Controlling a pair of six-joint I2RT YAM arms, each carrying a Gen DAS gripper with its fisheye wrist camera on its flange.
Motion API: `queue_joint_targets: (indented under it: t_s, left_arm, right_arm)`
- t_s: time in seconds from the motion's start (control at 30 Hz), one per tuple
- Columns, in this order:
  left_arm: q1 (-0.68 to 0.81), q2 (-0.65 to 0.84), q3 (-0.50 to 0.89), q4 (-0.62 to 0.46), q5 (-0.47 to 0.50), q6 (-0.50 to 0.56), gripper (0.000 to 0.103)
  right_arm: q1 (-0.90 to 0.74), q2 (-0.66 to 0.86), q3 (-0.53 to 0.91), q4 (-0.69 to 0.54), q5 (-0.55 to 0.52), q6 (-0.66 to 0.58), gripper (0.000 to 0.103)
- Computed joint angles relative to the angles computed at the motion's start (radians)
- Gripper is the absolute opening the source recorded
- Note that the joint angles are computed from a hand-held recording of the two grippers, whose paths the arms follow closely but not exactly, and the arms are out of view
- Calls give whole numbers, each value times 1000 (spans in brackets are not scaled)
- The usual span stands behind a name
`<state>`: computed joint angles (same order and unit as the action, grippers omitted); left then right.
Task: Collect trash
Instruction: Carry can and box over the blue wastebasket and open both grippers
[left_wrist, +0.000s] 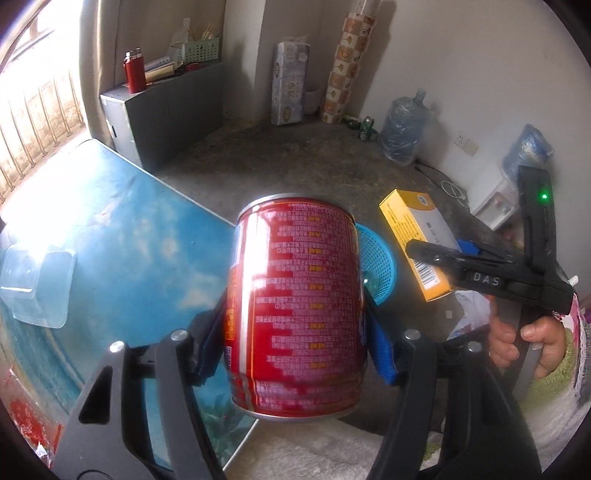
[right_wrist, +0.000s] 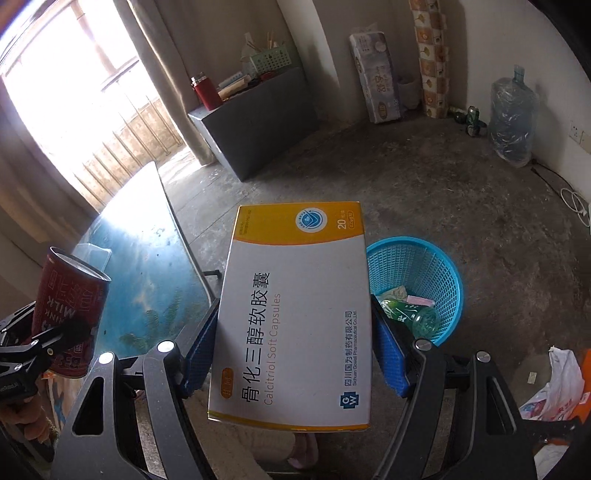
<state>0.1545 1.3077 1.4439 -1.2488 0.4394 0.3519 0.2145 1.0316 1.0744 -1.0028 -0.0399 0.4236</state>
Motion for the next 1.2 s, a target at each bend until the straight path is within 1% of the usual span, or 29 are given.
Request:
queue_joint_targets:
  t_s: [0.1, 0.17, 0.27, 0.33, 0.4, 0.47, 0.5, 0.6, 0.67, 0.73, 0.8, 0.87, 0.97, 1.07, 1.2]
  left_arm:
    - [-158, 89, 25, 25, 14, -84, 62]
    - [-240, 156, 30, 43, 26, -137, 62]
    - [-310, 270, 38, 67, 51, -201, 62]
    - [-351, 343, 43, 96, 50, -240, 62]
    - [-411, 379, 4, 162, 21, -293, 62]
    - [-453, 464, 35, 208, -7, -344, 62]
    - [-464, 509, 57, 223, -8, -366, 62]
    - [-487, 636, 127, 268, -4, -446, 63]
    - [-509, 681, 148, 329, -49, -519, 78]
    - [-521, 715, 181, 361, -60, -577, 79]
    - [-514, 730, 212, 344, -33, -601, 79]
    - [-504, 694, 180, 371, -17, -599, 79]
    - [-499, 645, 142, 393, -32, -572, 79]
    - [-489, 575, 94, 409, -14, -559, 79]
    - [-480, 497, 57, 400, -10, -542, 79]
  right_arm:
    - [-211, 0, -60, -7, -119, -92, 72]
    - [-324, 35, -91, 6, -191, -145, 72]
    - [-423, 125, -127, 51, -251, -192, 72]
    - [-483, 203, -139, 87, -282, -228, 72]
    - [-513, 303, -132, 128, -284, -253, 72]
    - [-520, 408, -111, 177, -260, -251, 72]
    - [-532, 480, -79, 191, -261, -269, 72]
    - [-554, 651, -11, 256, -261, -263, 72]
    - [-563, 754, 37, 285, -272, -254, 73]
    - [-559, 839, 77, 305, -258, -230, 73]
    - [-555, 906, 104, 326, -254, -225, 74]
    - [-544, 941, 108, 350, -222, -216, 74]
    - [-537, 945, 78, 394, -218, -207, 74]
    - [-541, 913, 21, 450, -223, -193, 74]
    - [-555, 865, -44, 487, -218, -185, 74]
